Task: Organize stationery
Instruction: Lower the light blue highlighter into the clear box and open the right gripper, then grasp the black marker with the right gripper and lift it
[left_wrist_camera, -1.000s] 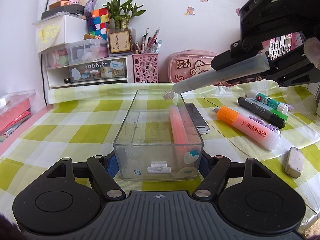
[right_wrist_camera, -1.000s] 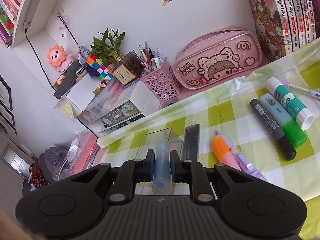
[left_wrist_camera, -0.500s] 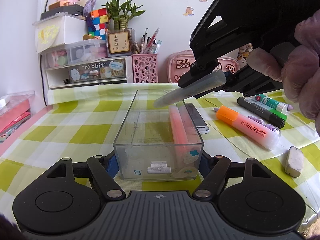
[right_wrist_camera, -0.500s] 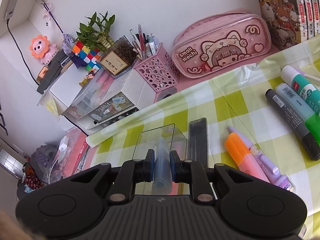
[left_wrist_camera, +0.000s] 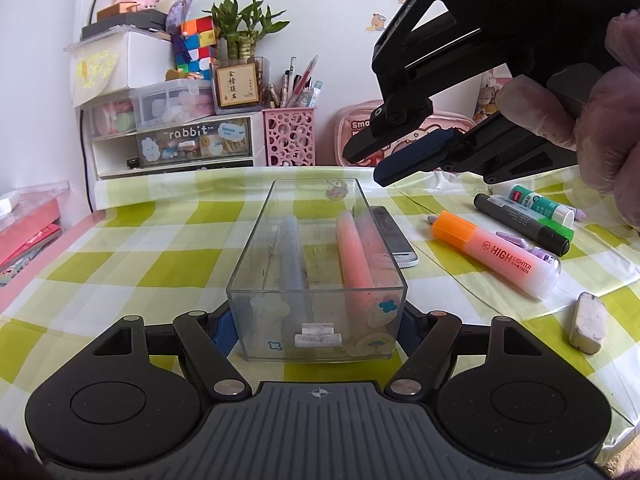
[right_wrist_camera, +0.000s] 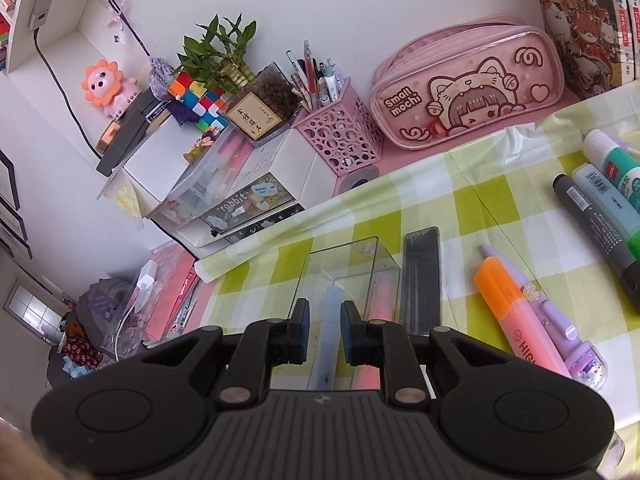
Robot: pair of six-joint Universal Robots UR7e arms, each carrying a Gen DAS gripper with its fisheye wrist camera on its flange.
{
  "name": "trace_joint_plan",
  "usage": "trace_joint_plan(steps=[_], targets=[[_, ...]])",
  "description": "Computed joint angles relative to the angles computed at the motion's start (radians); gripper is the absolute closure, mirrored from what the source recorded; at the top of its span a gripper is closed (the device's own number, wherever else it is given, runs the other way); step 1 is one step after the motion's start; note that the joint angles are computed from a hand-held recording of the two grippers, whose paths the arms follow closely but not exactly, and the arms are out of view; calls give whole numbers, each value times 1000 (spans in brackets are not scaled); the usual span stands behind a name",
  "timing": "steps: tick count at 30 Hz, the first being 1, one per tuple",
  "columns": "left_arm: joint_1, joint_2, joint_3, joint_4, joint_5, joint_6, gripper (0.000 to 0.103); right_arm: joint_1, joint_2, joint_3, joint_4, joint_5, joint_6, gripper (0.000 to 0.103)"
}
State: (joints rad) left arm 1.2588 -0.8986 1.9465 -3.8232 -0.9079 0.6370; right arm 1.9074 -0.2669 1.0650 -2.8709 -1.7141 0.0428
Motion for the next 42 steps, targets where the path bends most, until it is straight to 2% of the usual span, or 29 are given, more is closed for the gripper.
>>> trace_joint_plan(steps=[4,12,18,24,31,38,42], targets=[[0,0,0,0,0,1,30,-5,-10,12,-15,0,4,87],[0,0,0,0,0,1,30,-10,-25,36,-34,-13,0,71],[0,0,0,-1,0,1,30,-20,-61,95,-97,-53,-12,56],[1,0,0,-1,0,2,30,-31,-101,157,-174,-120,-48,47],[1,0,0,-1,-1,2,30,-41,-135,210,-247,-231,-150,44],[1,0,1,-1,-1,2,30,-48,-156,231,-217,-244,-218,44],[1,0,0,-1,-1,3,30,-58,-165,240,-209,-238,-207,44]])
